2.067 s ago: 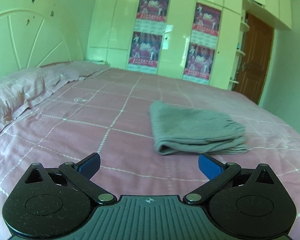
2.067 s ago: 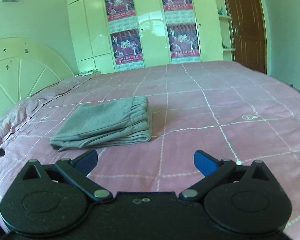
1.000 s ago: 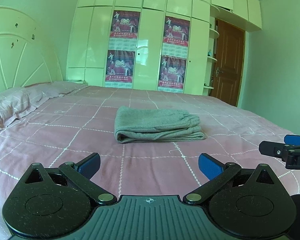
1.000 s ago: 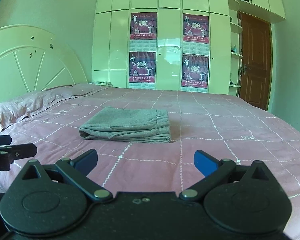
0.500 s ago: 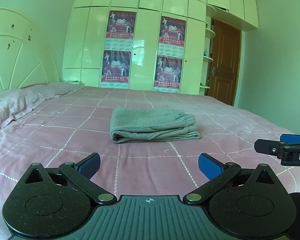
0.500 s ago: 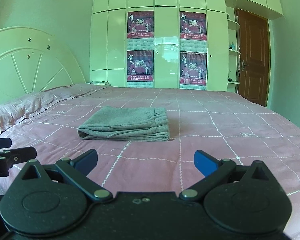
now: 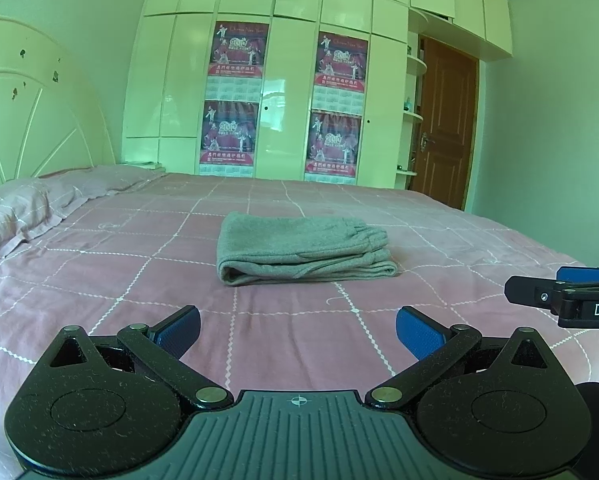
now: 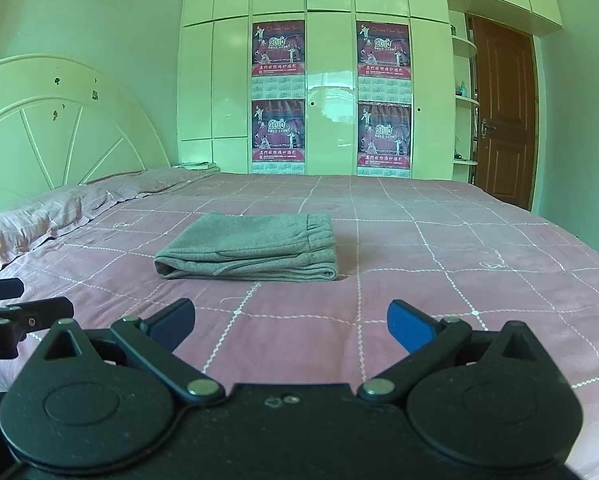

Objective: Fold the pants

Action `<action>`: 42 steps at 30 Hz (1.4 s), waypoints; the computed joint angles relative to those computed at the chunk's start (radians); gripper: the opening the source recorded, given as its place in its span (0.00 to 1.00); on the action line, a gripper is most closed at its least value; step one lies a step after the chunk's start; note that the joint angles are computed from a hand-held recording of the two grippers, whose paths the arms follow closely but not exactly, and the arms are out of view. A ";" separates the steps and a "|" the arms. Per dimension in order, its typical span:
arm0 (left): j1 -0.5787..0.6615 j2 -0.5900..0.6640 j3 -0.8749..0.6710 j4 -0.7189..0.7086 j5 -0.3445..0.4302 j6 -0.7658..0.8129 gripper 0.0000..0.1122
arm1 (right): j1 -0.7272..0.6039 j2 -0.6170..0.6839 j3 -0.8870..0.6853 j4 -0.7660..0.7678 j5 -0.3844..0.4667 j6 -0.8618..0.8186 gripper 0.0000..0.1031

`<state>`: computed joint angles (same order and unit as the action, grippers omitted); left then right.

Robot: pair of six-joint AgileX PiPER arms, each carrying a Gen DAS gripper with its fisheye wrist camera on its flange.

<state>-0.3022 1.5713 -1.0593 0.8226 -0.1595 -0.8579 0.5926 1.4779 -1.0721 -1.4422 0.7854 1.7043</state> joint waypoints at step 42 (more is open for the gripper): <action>0.018 0.008 0.004 0.059 -0.035 -0.043 0.92 | 0.014 0.014 -0.013 0.008 0.011 0.001 0.94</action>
<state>-0.2844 1.5792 -1.0551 0.8812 -0.1940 -0.9014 0.6066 1.4922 -1.0854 -1.4344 0.7963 1.7055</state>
